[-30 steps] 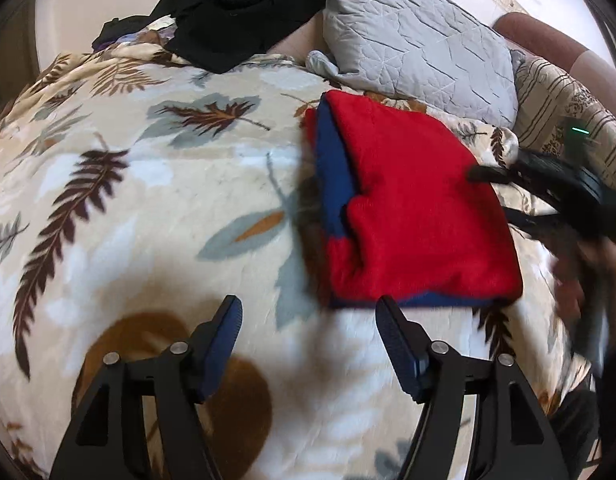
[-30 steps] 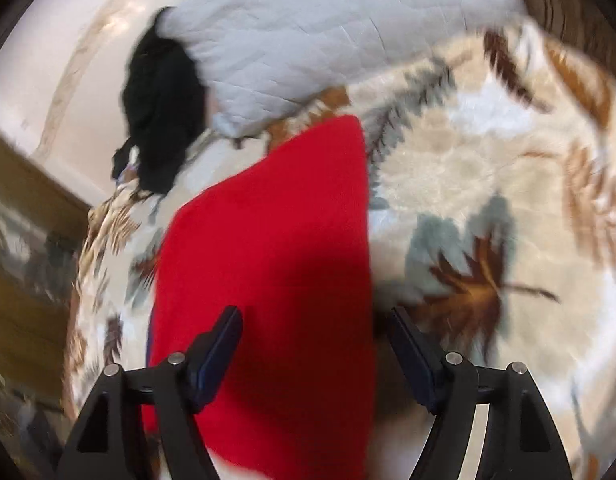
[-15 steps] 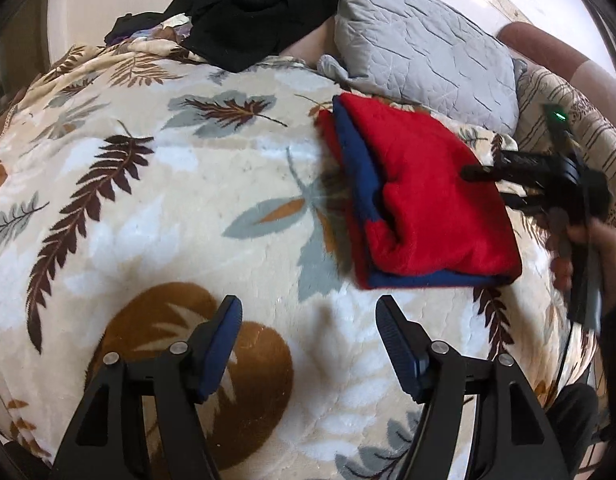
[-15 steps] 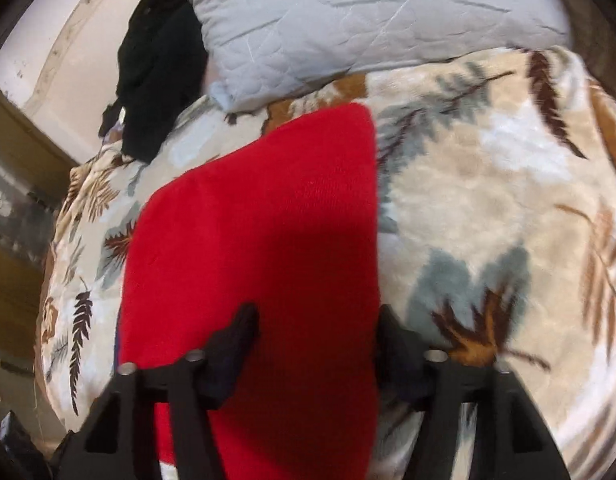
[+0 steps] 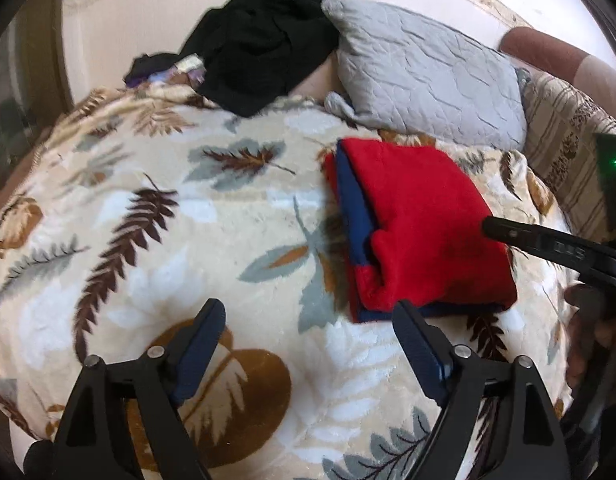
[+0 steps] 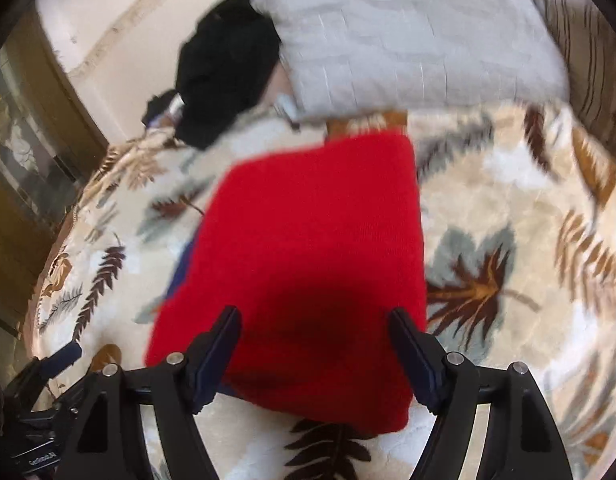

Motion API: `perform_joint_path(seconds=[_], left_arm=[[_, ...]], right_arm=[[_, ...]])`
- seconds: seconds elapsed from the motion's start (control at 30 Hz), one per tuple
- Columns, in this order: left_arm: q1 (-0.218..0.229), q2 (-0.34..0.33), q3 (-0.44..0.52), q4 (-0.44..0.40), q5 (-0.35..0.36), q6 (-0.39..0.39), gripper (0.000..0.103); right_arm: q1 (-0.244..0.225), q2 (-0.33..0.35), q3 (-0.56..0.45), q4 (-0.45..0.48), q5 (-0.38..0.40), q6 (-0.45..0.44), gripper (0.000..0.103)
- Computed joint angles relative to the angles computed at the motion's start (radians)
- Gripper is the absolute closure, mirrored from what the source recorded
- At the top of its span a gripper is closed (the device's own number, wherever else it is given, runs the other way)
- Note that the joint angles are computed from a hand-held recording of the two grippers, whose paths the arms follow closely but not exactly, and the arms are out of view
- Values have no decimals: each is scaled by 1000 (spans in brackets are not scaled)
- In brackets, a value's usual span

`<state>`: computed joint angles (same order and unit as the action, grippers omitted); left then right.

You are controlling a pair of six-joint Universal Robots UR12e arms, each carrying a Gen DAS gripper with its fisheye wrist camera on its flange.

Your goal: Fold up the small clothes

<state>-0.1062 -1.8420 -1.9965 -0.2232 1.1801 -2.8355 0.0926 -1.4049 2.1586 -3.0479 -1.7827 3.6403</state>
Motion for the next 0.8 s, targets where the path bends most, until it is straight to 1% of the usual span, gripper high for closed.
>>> perform_joint_path(seconds=[0.07,0.13,0.2,0.27,0.3,0.4,0.47,0.5,0.53,0.63,0.73,0.8], left_arm=[[-2,5,-2,5,5,6,17],[-3,13,-6,8,12,23,17],[-4,18,-14,37,21,24,17],[-7,22,-21,70,41,7,14],[-9,21,-21,79,51,-4,12],[-16,17,-25,115,77,-35,12],[-21,18,-25,126,80,-35,12],[-23,19,-25,125,80,-32,11],[-26,21,-25,123,80,-30,11],[-26,31,-25,115,62,-33,9],[-24,39,-25,99,43,-41,3],[-25,43,-25,97,43,-42,3]], right_arm=[[28,-3,-6,10,-63,-11,23],[54,-17,1,42,-117,13,23],[84,-26,15,57,-166,40,23],[110,-44,33,70,-199,65,22],[132,-48,38,91,-230,91,20],[170,-64,51,123,-276,146,17],[184,-71,43,178,-301,174,14],[190,-72,36,202,-321,175,10],[197,-71,32,206,-341,170,4],[215,-69,19,198,-399,158,3],[222,-68,7,214,-427,171,0],[227,-66,3,214,-447,170,0]])
